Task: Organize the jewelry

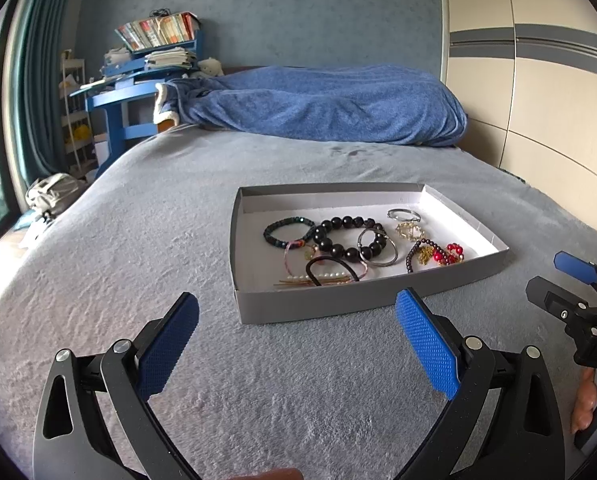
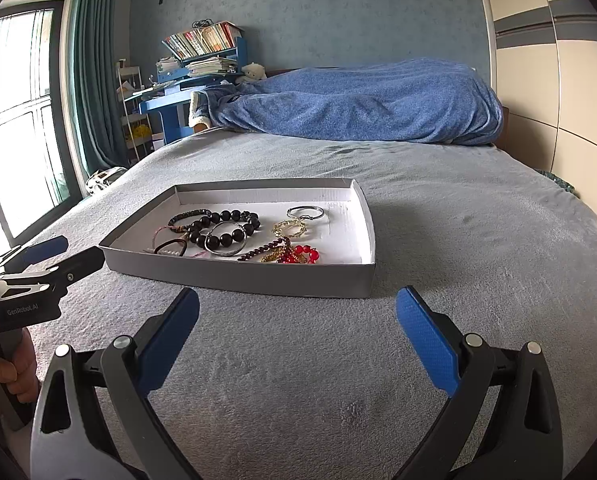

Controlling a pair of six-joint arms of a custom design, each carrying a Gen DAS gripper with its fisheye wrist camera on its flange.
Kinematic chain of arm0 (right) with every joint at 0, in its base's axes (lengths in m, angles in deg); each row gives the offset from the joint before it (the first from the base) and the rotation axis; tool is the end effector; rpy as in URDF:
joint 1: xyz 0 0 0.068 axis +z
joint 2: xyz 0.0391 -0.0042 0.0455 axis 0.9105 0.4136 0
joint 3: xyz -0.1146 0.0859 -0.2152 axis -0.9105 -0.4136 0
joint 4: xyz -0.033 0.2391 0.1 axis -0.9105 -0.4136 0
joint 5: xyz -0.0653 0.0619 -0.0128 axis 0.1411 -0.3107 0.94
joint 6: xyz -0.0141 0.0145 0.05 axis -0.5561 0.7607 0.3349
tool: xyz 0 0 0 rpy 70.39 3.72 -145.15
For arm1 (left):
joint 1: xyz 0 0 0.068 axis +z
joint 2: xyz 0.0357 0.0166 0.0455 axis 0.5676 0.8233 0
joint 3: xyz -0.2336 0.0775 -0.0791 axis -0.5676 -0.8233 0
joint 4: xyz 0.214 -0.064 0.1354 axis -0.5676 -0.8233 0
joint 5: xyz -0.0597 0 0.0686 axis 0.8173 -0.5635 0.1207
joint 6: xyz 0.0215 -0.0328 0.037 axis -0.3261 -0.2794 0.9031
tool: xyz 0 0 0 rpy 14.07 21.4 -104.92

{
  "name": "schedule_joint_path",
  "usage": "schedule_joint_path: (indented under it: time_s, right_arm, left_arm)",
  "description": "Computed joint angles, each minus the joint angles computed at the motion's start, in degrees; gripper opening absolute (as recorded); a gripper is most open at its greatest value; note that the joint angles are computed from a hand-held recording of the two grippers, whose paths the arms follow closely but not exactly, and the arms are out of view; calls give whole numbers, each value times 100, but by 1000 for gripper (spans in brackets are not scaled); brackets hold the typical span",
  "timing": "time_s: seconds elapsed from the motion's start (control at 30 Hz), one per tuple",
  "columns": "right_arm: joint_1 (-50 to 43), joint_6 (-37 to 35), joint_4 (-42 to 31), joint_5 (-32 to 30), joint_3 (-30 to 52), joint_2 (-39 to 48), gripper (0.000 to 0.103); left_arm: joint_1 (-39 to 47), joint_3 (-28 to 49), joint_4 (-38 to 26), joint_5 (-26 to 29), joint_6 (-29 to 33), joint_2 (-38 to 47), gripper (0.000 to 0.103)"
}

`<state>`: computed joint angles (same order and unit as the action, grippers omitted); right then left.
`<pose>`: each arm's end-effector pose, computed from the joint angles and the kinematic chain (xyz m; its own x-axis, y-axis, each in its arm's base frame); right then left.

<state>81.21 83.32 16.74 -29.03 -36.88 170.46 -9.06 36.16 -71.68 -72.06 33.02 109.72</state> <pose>0.3443 0.1078 0.0966 -0.4270 -0.2339 -0.8735 -0.5656 0.8227 0.0562 0.2211 -0.1746 0.1239 -0.4782 -0.1621 -0.8632 -0.2750 0.9610 -0.0281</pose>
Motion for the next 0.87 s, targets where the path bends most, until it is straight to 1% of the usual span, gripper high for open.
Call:
schedule_joint_path:
  time_s: [0.87]
  right_arm:
    - [-20, 13, -73, -16, 48, -4, 97]
  left_arm:
    - [59, 26, 31, 128, 10, 104, 98]
